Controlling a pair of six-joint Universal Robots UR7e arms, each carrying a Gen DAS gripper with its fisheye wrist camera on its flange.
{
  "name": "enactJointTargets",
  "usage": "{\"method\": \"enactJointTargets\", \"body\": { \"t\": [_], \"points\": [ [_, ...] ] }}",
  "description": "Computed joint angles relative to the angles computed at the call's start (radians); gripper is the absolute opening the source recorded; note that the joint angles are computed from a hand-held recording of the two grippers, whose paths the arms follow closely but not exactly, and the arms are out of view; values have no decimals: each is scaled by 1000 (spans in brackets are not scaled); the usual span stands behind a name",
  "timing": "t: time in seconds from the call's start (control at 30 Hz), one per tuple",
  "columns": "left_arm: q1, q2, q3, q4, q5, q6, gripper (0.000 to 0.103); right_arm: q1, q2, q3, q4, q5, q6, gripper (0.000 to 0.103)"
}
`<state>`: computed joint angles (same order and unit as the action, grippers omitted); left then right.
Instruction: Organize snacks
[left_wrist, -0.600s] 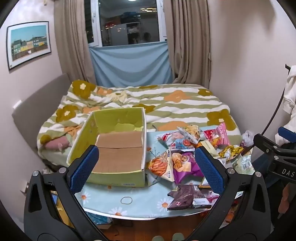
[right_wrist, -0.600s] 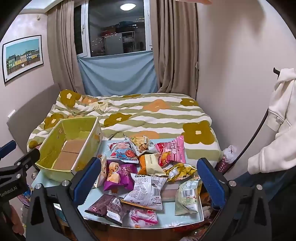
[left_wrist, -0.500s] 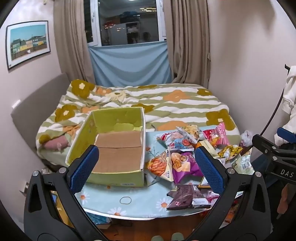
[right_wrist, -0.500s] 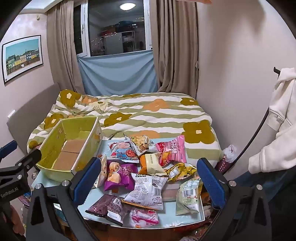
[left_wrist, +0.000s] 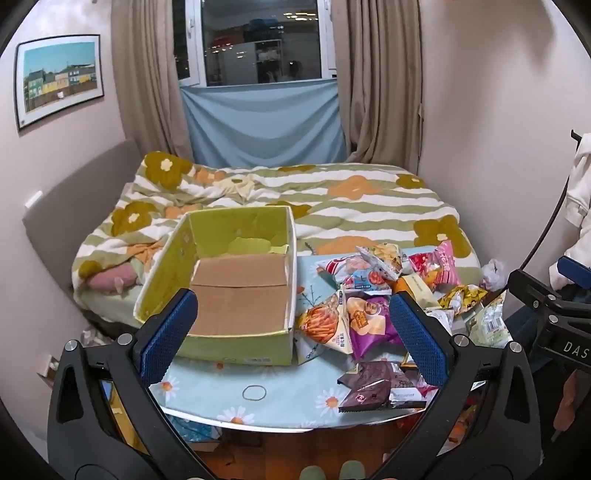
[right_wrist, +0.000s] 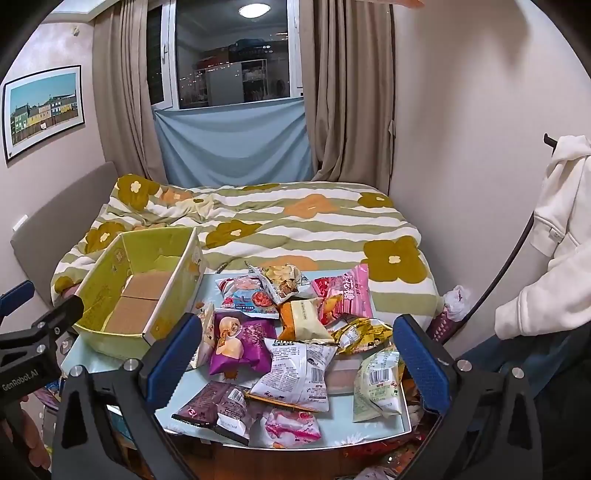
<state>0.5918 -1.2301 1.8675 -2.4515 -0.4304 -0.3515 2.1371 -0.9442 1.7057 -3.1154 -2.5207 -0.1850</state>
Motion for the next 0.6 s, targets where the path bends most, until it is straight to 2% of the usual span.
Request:
{"method": "enactJointTargets", "body": {
  "t": [0.6],
  "points": [
    [-3,-27,23,-13,-5,18,103,10,25,-15,-36,-25,-26,103]
  ]
}}
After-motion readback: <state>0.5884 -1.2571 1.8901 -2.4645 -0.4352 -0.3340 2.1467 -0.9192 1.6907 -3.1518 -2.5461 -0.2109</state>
